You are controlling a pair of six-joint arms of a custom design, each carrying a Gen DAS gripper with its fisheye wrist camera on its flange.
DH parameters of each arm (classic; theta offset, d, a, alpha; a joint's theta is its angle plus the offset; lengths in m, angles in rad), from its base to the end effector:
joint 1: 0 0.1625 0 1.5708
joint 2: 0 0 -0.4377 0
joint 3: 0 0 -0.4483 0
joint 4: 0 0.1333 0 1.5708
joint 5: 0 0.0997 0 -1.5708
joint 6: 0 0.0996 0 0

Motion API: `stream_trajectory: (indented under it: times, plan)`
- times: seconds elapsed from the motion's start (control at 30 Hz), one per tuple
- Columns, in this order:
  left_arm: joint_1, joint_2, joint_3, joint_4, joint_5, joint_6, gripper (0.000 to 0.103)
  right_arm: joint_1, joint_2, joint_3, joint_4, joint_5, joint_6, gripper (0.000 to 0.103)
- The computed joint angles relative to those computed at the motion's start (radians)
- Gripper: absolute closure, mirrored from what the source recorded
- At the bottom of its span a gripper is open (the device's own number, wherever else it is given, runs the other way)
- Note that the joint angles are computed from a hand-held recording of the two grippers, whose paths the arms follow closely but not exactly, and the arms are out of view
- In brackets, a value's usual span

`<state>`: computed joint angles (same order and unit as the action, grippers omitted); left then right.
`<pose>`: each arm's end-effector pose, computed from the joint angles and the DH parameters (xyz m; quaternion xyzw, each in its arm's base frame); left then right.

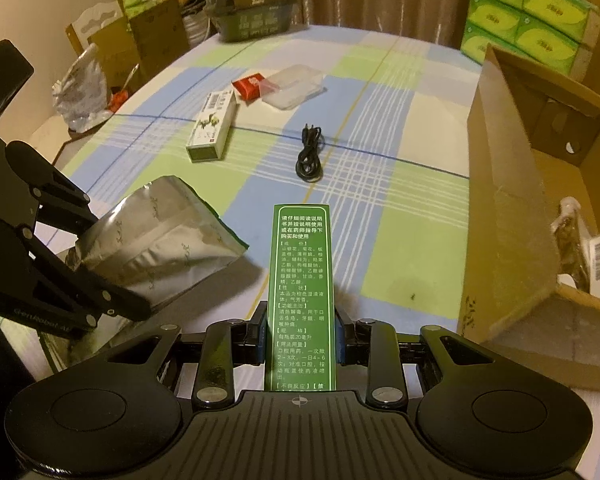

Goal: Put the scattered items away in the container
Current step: 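Lift the green box in the right gripper while the left gripper carries the foil bag to the box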

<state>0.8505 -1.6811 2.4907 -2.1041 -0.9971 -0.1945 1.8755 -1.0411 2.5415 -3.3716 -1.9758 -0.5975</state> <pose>-0.0796 -0.3747 0.1653 0.2845 0.9072 -0.0052 0.3098 0.2022 -0.3295 0.0351 0.3952 -0.8848 0.1160 0.2181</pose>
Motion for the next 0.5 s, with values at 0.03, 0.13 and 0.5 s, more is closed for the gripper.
stream_trajectory:
  times: [0.03, 0.13, 0.5]
  plan:
    - [-0.008, -0.007, 0.001, 0.007, 0.002, -0.010, 0.068, 0.002, -0.007, 0.005, -0.001, 0.002, 0.003, 0.076]
    - [-0.032, -0.023, 0.002, 0.024, 0.001, -0.033, 0.068, 0.007, -0.030, 0.021, -0.003, 0.007, 0.011, 0.076]
    - [-0.127, -0.077, 0.022, 0.093, 0.016, -0.114, 0.068, 0.018, -0.107, 0.064, -0.007, 0.027, 0.016, 0.076]
